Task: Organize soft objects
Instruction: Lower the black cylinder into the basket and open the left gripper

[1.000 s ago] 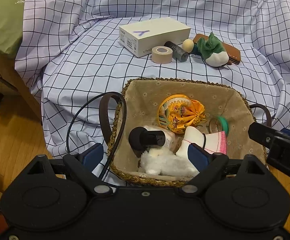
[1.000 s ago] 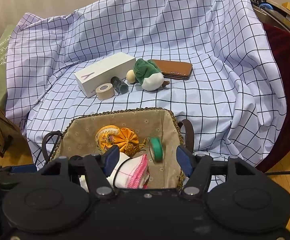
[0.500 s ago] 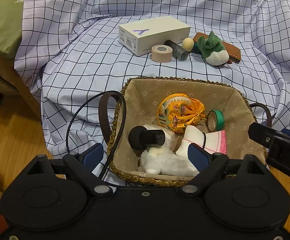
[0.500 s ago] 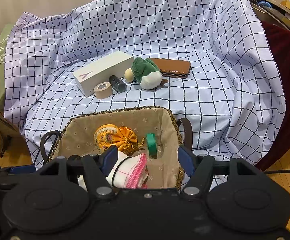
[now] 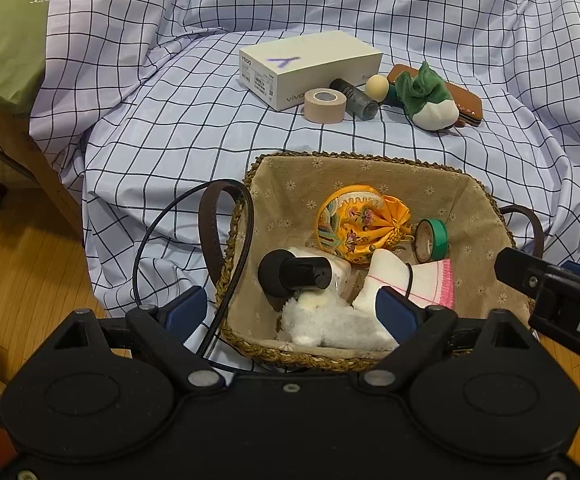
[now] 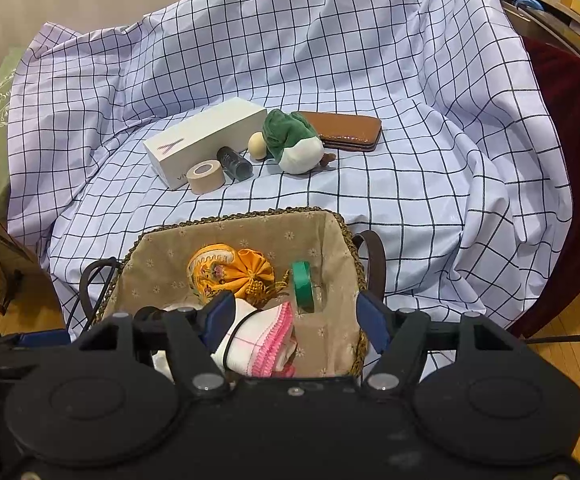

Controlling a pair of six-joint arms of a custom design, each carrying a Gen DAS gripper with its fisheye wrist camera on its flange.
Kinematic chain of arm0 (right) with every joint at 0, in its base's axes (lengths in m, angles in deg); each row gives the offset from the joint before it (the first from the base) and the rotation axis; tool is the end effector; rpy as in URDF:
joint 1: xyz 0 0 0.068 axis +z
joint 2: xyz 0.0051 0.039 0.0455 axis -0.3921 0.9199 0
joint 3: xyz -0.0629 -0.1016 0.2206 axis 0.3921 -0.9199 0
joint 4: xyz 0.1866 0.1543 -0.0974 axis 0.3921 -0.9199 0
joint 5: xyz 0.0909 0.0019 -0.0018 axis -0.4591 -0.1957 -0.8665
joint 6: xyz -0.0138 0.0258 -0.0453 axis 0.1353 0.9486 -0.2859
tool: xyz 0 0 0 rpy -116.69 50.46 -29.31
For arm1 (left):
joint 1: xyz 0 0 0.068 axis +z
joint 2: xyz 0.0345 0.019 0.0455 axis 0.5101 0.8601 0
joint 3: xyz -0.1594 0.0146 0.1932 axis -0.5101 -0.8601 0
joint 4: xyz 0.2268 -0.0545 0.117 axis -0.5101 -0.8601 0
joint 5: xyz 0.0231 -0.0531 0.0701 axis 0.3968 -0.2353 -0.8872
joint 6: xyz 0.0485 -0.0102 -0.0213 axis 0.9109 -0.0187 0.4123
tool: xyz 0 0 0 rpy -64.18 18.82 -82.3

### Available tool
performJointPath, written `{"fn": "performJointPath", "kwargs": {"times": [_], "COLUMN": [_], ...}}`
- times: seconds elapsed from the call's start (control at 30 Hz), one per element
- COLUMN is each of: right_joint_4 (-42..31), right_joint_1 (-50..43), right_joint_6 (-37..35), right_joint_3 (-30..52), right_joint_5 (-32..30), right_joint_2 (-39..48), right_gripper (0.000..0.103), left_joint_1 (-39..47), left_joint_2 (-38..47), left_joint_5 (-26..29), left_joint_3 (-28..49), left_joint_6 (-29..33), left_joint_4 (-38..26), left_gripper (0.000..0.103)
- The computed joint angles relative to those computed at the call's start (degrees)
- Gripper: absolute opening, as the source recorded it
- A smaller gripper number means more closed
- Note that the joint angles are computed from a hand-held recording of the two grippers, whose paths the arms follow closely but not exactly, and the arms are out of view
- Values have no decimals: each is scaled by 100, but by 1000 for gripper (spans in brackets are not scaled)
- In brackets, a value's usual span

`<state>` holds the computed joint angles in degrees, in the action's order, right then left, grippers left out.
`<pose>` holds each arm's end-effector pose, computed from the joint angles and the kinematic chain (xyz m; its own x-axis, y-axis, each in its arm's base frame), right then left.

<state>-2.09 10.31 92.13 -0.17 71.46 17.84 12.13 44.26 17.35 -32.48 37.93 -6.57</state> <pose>0.2182 0.1318 0.1061 -0.7425 0.0928 -0.6634 -0.0003 0.9903 0.1388 0.2650 -0.0827 0.0724 -0.8164 -0.0513 -0.5752 -0.0287 0.9984 -0.0483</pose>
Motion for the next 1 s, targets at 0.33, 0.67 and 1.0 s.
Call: {"fn": "performJointPath", "kwargs": {"times": [0.33,0.67,1.0], "right_joint_4": [18,106,336], "right_joint_1": [17,-18,-341], "right_joint_6": [46,50,-84], "right_joint_3": [15,-40,34], "right_joint_5": [-3,-15,-89], "right_joint_2": [74,136,423], "right_gripper": [67,69,73], "left_joint_1": [24,-5,-111], "left_joint_2": [-24,-167,-128], "left_joint_5": [-12,-270,-769], "left_joint_3": [-25,-100,-38], "left_joint_6": [-3,-128,-113], "left_joint_4": [23,103,555], "left_gripper": [88,88,89]}}
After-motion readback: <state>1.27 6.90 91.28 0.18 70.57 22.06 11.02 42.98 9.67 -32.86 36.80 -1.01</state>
